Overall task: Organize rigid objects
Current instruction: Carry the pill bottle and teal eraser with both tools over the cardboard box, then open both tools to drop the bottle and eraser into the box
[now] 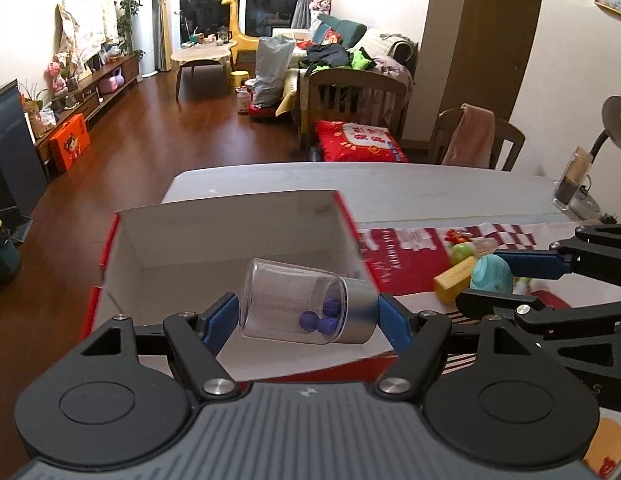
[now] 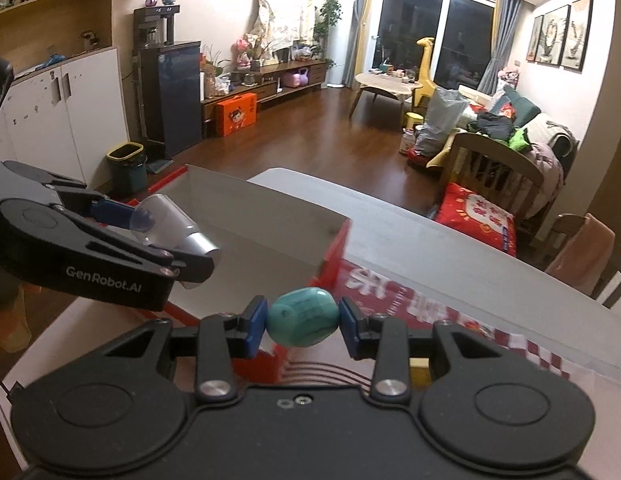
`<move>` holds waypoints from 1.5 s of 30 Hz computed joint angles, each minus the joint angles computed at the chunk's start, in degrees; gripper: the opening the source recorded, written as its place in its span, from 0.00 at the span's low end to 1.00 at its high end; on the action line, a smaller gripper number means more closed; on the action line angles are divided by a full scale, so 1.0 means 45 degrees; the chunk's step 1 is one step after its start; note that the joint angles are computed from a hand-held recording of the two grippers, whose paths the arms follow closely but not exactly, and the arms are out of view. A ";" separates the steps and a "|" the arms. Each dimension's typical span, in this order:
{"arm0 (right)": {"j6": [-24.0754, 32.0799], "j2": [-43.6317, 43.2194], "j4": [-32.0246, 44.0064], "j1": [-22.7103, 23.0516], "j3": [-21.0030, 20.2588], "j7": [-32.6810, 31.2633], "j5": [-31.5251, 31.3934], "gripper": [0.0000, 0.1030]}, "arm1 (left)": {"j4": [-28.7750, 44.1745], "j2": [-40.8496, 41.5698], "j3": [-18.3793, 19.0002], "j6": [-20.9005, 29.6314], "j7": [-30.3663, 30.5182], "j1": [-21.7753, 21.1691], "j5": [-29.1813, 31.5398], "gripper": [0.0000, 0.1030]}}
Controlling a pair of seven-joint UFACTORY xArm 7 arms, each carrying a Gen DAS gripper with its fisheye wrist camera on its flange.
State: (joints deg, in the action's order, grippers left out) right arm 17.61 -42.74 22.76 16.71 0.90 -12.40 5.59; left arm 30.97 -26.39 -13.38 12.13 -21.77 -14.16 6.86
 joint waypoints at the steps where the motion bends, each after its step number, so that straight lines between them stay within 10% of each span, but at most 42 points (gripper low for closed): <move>1: -0.0142 0.0364 0.0177 0.0002 0.0192 0.0122 -0.0022 0.37 | 0.0008 0.0071 0.0245 -0.0018 0.0246 -0.0028 0.0000 0.73; 15: -0.0879 0.5108 0.2572 -0.0029 0.1471 0.1782 -0.0847 0.37 | 0.1775 0.3380 0.2511 0.0182 0.4257 -0.0244 -0.2255 0.73; 45: 0.2708 0.9359 0.5961 0.0126 0.1772 0.3386 -0.2003 0.37 | 0.6869 0.8740 0.1545 0.4814 0.6605 0.1344 -0.4526 0.73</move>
